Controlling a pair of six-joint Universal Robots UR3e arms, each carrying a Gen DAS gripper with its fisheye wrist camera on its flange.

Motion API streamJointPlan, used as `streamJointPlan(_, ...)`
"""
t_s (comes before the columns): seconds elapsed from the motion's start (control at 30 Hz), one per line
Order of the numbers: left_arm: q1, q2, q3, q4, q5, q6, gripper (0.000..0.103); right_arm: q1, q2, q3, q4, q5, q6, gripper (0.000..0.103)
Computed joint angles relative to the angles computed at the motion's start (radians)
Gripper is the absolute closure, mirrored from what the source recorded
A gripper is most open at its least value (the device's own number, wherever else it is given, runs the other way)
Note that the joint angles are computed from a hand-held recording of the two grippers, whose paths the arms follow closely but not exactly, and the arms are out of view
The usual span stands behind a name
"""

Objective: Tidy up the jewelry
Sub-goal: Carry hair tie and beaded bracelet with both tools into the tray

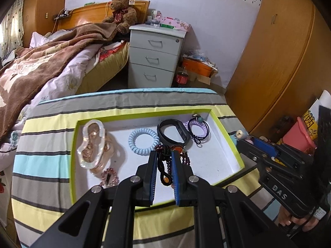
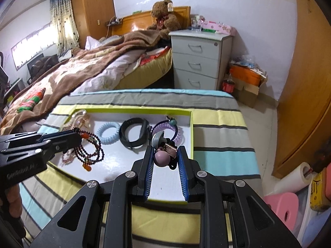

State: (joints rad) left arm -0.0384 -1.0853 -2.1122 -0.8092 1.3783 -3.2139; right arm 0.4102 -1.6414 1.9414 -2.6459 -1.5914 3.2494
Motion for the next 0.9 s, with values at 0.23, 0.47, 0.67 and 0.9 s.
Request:
streamJointPlan(0.23,-0.001,-0.089,-0.026,0.059,-0.002,-0.01,0.088,-0.017,0.071,-0.008,-0.011,0.023,-0.015,0.079)
streamJointPlan(0.47,-0.003,-0.124,-0.044,0.084,0.008,-0.014,0.088,-0.014,0.106,-0.019,-0.008,0.016,-0.028,0.079)
streamJointPlan(0.67,0.001,-0.134,-0.06,0.086,0.028,-0.018,0.088,-0.003,0.125,-0.022,-0.004,0.004,-0.029,0.079)
streamJointPlan(0.9,0.02,-0.124,-0.085,0.075,0.033,-0.032,0.088,0.018,0.151,-0.041,0.005,-0.013,-0.041,0.079)
